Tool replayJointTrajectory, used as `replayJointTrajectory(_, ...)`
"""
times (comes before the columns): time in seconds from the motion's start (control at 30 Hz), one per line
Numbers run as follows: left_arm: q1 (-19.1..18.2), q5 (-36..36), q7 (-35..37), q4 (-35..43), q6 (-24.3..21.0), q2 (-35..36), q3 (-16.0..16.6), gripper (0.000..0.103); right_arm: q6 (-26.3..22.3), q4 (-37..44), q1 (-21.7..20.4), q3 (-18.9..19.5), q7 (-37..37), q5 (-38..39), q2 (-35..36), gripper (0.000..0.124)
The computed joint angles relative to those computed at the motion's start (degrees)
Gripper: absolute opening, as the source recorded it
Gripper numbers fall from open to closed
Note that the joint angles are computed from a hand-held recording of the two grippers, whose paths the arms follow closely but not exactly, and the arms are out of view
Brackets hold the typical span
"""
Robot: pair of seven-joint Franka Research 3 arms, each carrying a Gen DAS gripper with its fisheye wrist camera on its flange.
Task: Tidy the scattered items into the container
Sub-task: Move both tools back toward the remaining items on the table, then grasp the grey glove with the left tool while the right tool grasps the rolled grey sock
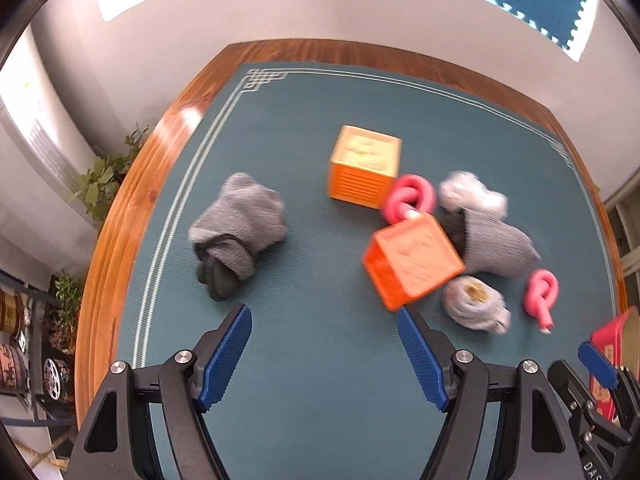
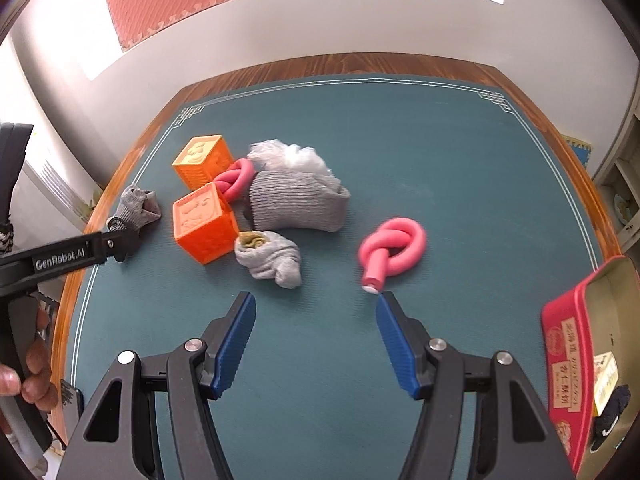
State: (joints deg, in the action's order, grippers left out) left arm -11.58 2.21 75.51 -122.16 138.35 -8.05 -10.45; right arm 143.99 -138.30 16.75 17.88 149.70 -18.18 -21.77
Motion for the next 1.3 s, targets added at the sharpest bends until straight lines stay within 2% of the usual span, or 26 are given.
replayJointTrajectory(0.37,3.1,-1.0,0.5,2.9,-0.3,5.5,1.4,0.077,-1.4,6.6,1.9,-1.2,0.1,-2.9,8.3,0.067)
replayJointTrajectory(0.63,6.0,-8.3,3.1,4.6,-0.3,8.8,2.3,0.077,-2.2,9.5,4.4,-3.6,0.1,-3.8,12.4,0.067)
replayJointTrajectory(0.77,6.5,-9.3,4.9,5.7,0.6,10.4,1.7,0.077,-2.2,10.1,5.1,-4.6,0.1,-3.9,13.6,0.067)
replayJointTrajectory(1.1,6.2,-4.8,3.3,9.7,1.5,15.5,0.4,0.076,-0.8,10.3,5.6,-6.2,0.4,-3.9,15.5,0.067)
replayJointTrajectory(1.13,6.2,-4.3,3.1,9.8,1.5,15.6,0.4,0.076,-0.5,10.4,5.7,-6.4,0.1,-3.7,15.8,0.067)
replayJointTrajectory(1.17,6.1,-3.7,2.8,9.8,1.6,15.6,0.4,0.070,-0.1,10.5,5.7,-6.5,-0.1,-3.5,16.2,0.067)
replayJointTrajectory(1.2,6.0,-2.9,2.3,9.8,1.8,15.5,0.3,0.059,0.3,10.7,5.8,-6.6,-0.4,-3.3,16.6,0.067)
replayJointTrajectory(1.3,6.1,-3.2,2.6,9.8,1.9,15.4,0.1,0.046,1.8,11.6,6.0,-7.1,-1.5,-3.4,18.1,0.067)
